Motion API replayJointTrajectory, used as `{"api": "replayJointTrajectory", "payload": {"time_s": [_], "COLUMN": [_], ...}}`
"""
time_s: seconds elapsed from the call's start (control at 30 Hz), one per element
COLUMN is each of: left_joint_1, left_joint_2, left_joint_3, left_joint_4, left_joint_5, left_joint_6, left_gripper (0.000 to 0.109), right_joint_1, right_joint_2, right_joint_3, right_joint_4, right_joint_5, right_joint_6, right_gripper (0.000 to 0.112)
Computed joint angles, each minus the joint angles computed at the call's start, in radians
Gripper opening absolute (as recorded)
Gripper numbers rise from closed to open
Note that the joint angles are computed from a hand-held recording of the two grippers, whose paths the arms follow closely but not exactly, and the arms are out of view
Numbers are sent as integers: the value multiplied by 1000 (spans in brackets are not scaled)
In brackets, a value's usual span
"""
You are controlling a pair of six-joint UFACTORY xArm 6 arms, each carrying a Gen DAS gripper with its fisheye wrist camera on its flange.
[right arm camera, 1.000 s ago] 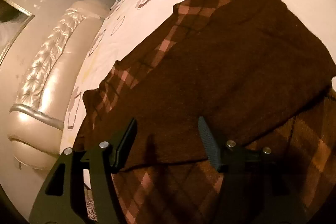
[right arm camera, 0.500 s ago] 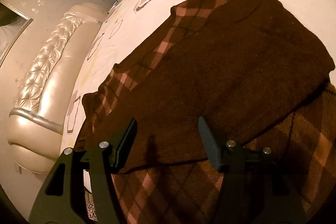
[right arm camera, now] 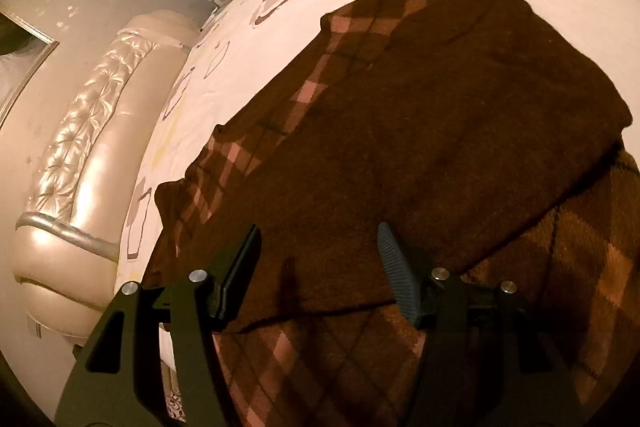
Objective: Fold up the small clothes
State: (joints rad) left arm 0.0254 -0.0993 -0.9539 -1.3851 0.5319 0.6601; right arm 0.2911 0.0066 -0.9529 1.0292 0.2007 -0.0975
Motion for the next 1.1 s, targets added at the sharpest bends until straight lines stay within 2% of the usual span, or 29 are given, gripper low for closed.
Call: {"api": "replayJointTrajectory", "payload": {"time_s": [0.07, 0.13, 0.27, 0.33, 0.43, 0.57, 0.73, 0.9, 1.03, 1.1], "left_joint_1": [-1, -4, 12, -7, -78, -198, -371, -550, -670, -717], "left_joint_2": [13, 14, -47, -73, -99, -57, 106, 364, 572, 708], "left_joint_3": [-36, -58, -57, -60, -91, -227, -508, -853, -1076, -1227], "left_joint_4": [121, 186, 175, 181, 225, 276, 326, 449, 614, 690], "left_joint_5": [-11, -9, 7, 5, -2, 19, 50, 124, 153, 204], "left_joint_6": [-109, -175, -189, -212, -255, -299, -318, -396, -489, -570], "left_gripper": [8, 8, 8, 8, 8, 8, 8, 8, 8, 8], "right_joint_1": [-1, -1, -4, -7, -8, -7, -12, -38, -71, -84], "right_joint_2": [0, 0, 0, -2, -11, -45, -113, -184, -235, -258], "right_joint_3": [0, 0, -4, -5, 1, 24, 70, 119, 161, 182], "right_joint_4": [4, 14, 20, 20, 22, 18, 38, 67, 41, 26], "right_joint_5": [0, 0, 9, 15, 19, 25, 38, 69, 109, 122], "right_joint_6": [-4, -10, -8, -2, 1, 30, -6, -52, -57, -56], "right_gripper": [60, 60, 60, 60, 60, 60, 60, 61, 61, 61]}}
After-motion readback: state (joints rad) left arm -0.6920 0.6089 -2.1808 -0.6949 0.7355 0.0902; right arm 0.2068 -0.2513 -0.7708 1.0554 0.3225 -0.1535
